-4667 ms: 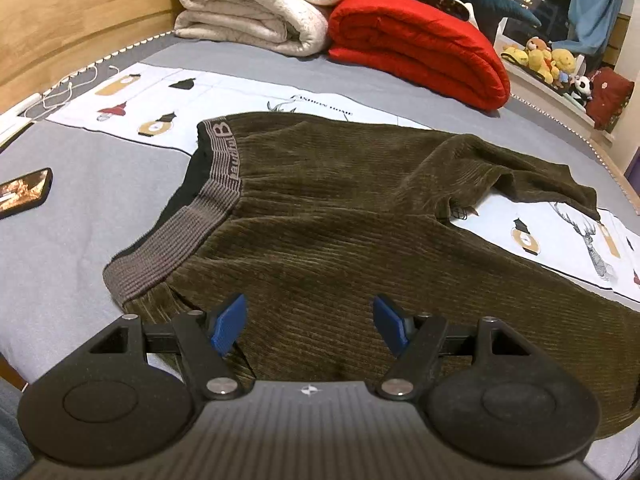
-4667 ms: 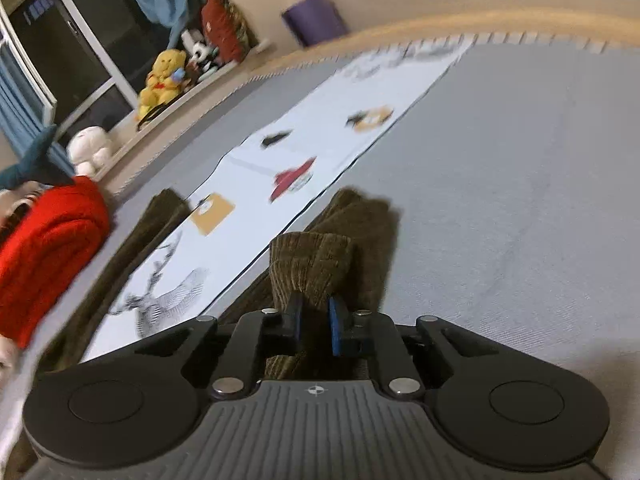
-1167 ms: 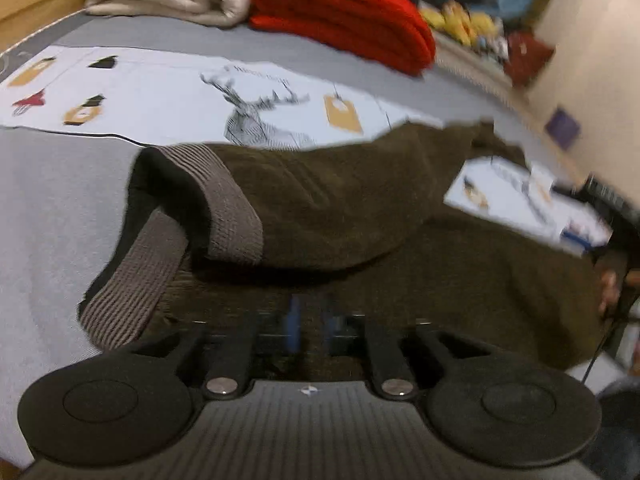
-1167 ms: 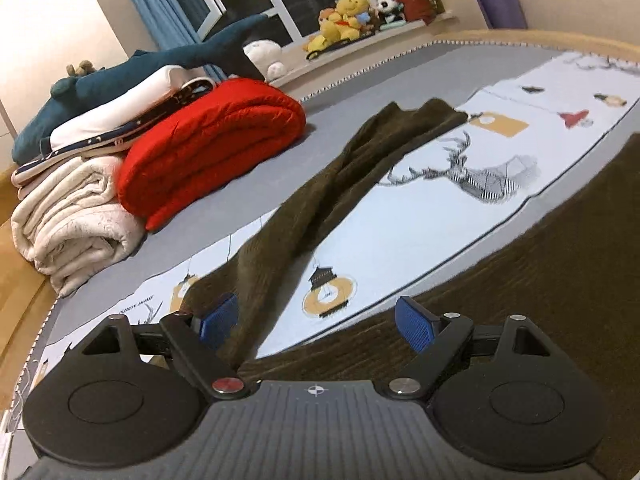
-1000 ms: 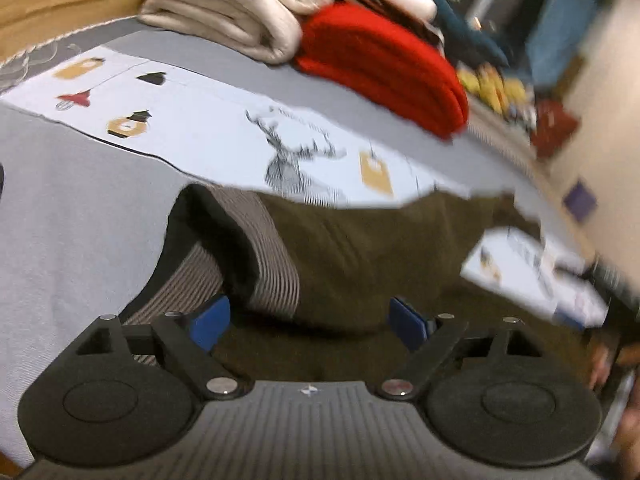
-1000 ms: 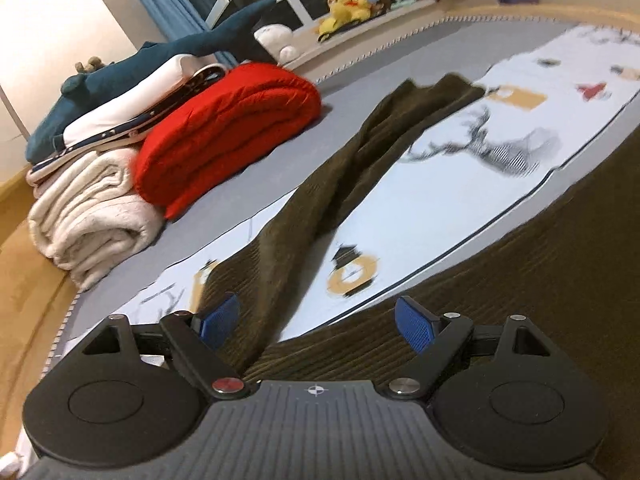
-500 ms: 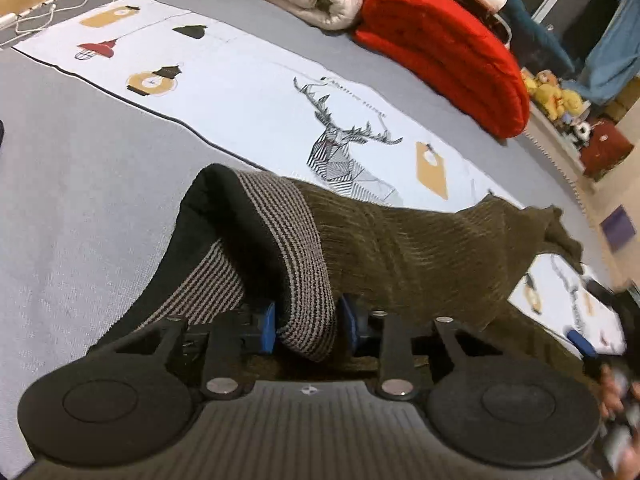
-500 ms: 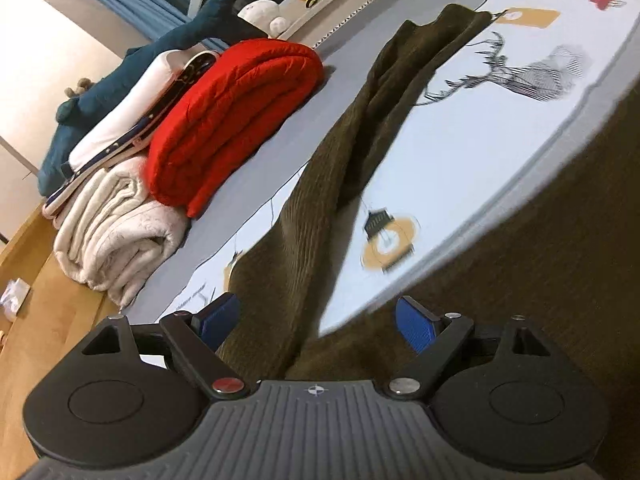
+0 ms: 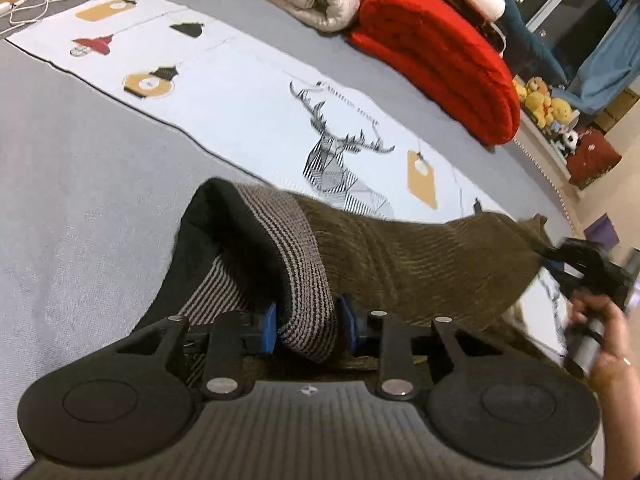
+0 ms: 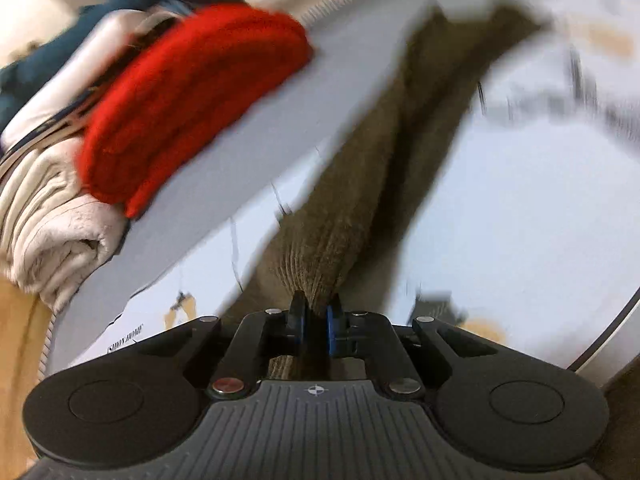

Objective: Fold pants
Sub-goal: 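Hold the waistband with the left tool while the right tool grasps the leg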

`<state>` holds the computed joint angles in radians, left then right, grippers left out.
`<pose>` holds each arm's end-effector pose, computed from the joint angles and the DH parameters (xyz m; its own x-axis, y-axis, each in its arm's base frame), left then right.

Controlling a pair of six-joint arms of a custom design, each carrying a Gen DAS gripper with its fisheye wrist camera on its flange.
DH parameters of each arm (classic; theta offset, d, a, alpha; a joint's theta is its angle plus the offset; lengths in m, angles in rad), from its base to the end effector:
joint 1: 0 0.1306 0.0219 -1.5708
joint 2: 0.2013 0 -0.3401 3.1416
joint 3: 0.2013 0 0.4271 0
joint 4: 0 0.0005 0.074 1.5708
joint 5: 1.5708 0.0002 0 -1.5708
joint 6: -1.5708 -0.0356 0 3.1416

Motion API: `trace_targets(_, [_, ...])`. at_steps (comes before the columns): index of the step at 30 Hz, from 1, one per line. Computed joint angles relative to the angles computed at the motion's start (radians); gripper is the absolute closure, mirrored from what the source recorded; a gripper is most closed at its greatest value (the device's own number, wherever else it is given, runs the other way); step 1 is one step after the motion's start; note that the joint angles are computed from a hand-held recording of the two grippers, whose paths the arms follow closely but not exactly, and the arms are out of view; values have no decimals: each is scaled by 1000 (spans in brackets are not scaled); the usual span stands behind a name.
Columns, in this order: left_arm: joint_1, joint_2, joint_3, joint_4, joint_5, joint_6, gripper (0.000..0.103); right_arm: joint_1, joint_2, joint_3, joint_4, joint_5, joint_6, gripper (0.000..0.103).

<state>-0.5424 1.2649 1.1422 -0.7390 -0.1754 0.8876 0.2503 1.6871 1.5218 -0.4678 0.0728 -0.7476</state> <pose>0.4150 -0.2435 0.3337 -0.7291 -0.4522 -0.5138 -0.2447 0.8732 -0.4214 0.6185 0.1549 0.3185 -0.5497 0.5594 -0.6205 0.2502 0.8189 0.5166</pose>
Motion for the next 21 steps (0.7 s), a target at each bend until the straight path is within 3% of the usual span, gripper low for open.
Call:
trace_targets(6, [-3, -57, -2, -50, -36, -38, 68, 11, -401, -272, -63, 19, 58, 93])
trace_targets(11, [3, -153, -67, -140, -37, -57, 68, 112, -733, -572, -145, 72, -67, 93])
trace_targets(15, [15, -177, -118, -205, 33, -27, 69, 154, -738, -697, -206, 75, -192, 93])
trace_targets(21, [-23, -201, -115, -213, -39, -71, 69, 180, -779, -727, -195, 112, -223, 93])
